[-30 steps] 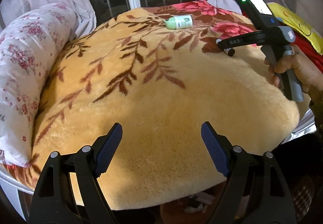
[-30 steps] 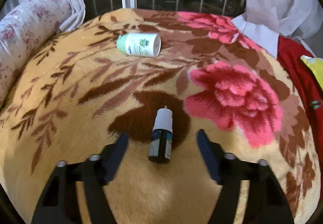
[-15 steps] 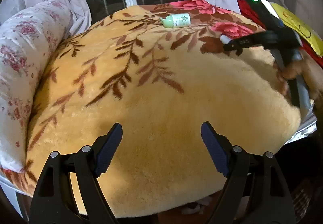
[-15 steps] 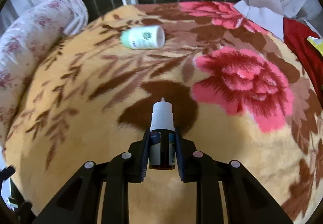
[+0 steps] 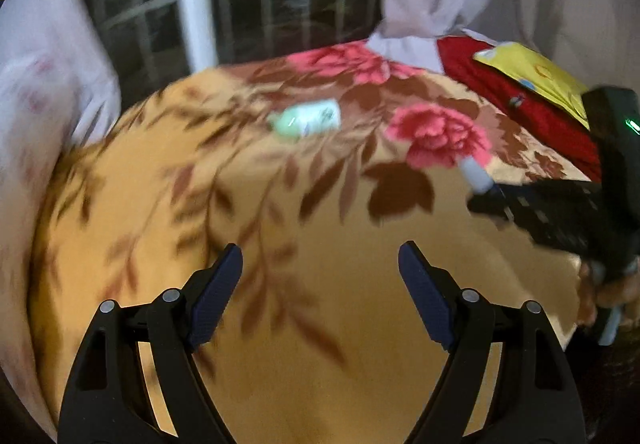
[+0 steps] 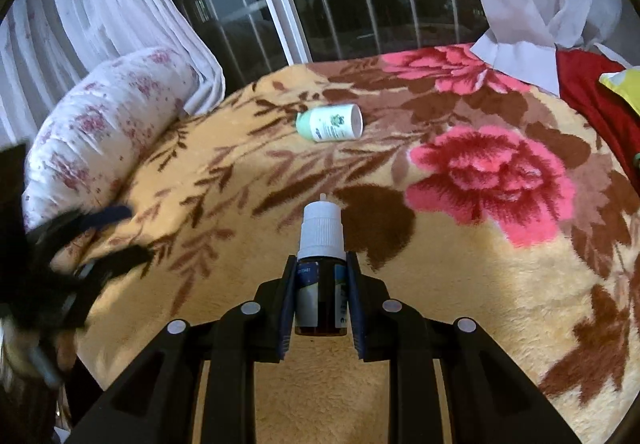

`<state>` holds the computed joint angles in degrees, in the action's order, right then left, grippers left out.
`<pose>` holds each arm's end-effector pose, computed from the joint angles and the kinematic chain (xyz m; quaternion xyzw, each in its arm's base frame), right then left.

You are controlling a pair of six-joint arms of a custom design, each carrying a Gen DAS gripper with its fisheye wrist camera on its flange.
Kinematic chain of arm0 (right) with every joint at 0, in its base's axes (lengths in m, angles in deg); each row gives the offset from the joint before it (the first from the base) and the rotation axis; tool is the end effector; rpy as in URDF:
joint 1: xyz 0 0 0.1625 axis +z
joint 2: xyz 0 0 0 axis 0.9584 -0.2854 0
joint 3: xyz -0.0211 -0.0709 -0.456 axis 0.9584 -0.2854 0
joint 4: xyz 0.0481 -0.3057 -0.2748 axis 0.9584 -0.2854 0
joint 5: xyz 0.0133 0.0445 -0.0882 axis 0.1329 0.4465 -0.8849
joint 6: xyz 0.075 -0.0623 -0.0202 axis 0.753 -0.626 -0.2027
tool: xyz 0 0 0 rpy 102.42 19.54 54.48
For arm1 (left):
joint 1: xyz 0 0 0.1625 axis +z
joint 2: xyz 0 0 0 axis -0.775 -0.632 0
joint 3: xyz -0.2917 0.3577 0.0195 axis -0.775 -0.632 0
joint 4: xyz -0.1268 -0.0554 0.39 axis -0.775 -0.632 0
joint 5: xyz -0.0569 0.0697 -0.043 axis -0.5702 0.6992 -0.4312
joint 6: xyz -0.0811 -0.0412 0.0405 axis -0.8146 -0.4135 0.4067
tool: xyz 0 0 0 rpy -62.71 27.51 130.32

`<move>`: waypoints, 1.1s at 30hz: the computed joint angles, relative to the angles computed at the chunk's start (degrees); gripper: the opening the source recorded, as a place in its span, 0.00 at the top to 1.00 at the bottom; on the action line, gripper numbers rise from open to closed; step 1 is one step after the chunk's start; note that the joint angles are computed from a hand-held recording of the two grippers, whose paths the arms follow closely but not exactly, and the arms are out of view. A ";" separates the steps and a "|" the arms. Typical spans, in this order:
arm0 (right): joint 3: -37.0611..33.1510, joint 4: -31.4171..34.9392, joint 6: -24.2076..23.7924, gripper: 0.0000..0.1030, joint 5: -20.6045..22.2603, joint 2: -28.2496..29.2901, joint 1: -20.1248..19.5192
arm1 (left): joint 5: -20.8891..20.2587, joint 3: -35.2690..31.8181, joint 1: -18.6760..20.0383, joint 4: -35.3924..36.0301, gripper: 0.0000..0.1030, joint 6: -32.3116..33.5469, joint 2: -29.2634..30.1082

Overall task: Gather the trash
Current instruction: 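Grasp the green-white bottle with the left tool while the right holds the dropper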

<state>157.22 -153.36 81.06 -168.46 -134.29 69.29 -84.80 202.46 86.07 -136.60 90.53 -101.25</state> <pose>0.4588 -0.2813 0.1349 0.0831 -0.8882 0.3783 0.2471 -0.2019 -0.3707 0.4329 0.4397 0.8512 -0.1945 0.2106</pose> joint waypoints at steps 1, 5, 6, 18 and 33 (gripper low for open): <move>0.18 -0.66 -0.39 0.78 0.01 0.06 0.12 | -1.73 -1.15 1.88 -2.47 0.24 4.34 2.56; 1.32 -4.74 -2.45 0.78 1.00 0.26 0.01 | -5.58 -5.65 7.15 -7.71 0.24 14.25 10.98; 1.58 -5.74 -2.90 0.78 1.19 0.34 -0.16 | -5.93 -6.54 8.01 -9.11 0.24 16.47 12.76; 1.59 -9.84 -7.13 0.78 3.62 0.43 -0.59 | -5.28 -15.65 13.79 -15.68 0.24 34.72 31.42; 1.95 -10.72 -7.15 0.77 4.48 0.41 -0.73 | -5.83 -21.47 14.90 -1.95 0.29 9.40 34.47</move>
